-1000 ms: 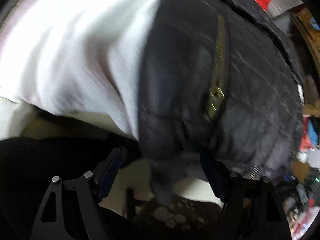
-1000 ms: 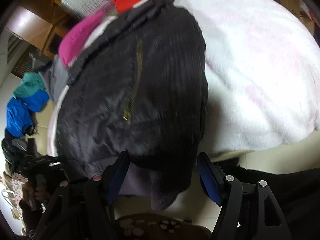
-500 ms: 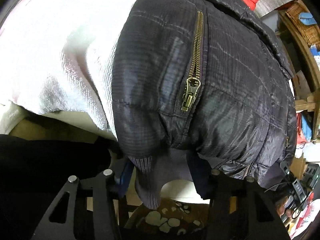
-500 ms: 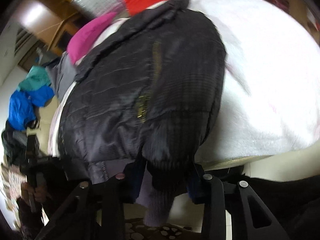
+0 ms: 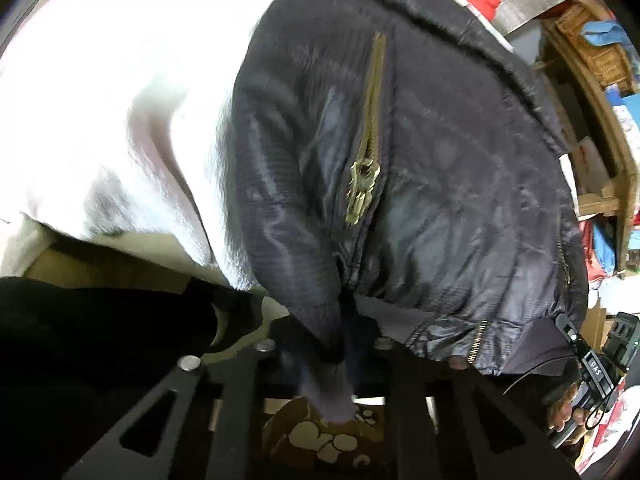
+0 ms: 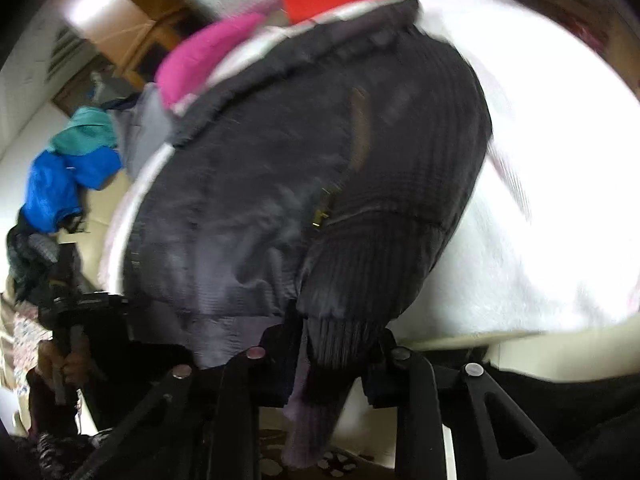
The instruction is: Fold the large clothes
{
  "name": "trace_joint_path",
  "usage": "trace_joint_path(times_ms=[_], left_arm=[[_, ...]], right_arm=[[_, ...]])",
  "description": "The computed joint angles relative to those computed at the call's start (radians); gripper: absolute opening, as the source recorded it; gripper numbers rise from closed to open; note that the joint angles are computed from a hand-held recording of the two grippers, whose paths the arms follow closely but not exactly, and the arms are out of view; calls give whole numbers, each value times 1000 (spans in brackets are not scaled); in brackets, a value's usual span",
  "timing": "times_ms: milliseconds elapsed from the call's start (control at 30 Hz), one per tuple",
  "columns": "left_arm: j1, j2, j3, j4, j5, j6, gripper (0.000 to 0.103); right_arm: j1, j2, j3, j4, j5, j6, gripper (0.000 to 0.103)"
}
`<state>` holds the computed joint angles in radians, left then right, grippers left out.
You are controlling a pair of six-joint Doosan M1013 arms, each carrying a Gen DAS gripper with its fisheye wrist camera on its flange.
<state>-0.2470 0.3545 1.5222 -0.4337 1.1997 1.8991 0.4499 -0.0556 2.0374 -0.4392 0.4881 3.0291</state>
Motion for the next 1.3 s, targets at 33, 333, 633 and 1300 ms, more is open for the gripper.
trace_joint_path(times_ms=[33,333,633,1300], left_arm=[[5,-7,0,-19,1,20,13],[55,-27,-90,-227,35,180,10],[48,70,-310,-327,8,135,10],[-49,453,-839,-230,94,-234,10]], right_arm=[[6,-3,-11,-34,8,9,26],[1,-42,-35,-335,-82,191,26],[-69,-49,-69,-836,-92,639,16],[-441,120,-170,-326,-296,283,15]])
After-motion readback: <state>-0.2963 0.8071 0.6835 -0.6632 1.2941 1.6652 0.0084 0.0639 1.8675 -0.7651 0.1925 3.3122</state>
